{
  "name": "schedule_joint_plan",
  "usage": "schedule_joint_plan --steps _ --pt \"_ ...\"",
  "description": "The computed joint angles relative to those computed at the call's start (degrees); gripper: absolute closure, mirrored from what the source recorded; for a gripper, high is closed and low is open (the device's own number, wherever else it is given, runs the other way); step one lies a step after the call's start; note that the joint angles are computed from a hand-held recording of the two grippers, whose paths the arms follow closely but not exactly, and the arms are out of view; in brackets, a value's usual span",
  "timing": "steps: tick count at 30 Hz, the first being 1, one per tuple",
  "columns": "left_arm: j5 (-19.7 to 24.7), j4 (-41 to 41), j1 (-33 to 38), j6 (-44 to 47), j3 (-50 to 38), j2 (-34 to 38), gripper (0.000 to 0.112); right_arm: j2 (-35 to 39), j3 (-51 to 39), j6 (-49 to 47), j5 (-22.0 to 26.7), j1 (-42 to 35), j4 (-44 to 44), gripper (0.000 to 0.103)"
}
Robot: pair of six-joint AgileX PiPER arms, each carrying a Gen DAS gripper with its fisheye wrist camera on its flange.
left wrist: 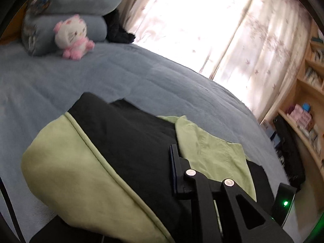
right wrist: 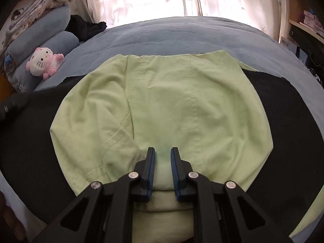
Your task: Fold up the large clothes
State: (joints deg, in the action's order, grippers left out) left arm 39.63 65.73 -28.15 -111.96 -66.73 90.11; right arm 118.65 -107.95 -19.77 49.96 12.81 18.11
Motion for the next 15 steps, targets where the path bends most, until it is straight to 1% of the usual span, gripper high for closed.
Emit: schedule_joint_plan --steps 3,6,8,9,11,12,14,15 --pt "3.49 1.31 -2.36 3.72 -5.19 2.21 0.104 -0.34 1.43 -0.92 0.26 -1.59 4.16 0.087" --pt "4.08 0.78 -3.65 9.99 -11.31 4.51 0.104 -1.92 6.09 -4.25 -3.29 -2.71 8.86 0.087" --pt "3.9 -0.51 -4.46 16.27 -16.81 7.2 0.104 -2.28 7.74 -5.59 -3.93 -3.83 12.51 0.087" --pt "4.19 -1.36 -4.96 19.46 -19.61 8.61 0.104 -2.17 8.29 -6.41 -3.32 -5.06 15.88 0.087" --pt "5.36 -3.62 -6.17 27.3 -26.9 12.62 0.104 -1.33 7.61 -6.42 -1.74 -6.38 19.5 0.088" --pt "5.34 -4.56 -6.75 29.79 -29.25 13.91 0.104 -1.21 8.07 -6.63 -1.03 -7.42 22.29 0.088" --pt "5.53 -8.67 -7.41 37.41 -36.5 17.81 0.104 -1.11 9.46 -7.04 0.1 -9.45 27.74 0.091" --pt "6.47 -10.63 -8.11 41.18 -40.8 20.03 0.104 -1.24 10.56 -7.39 0.47 -10.44 30.5 0.092"
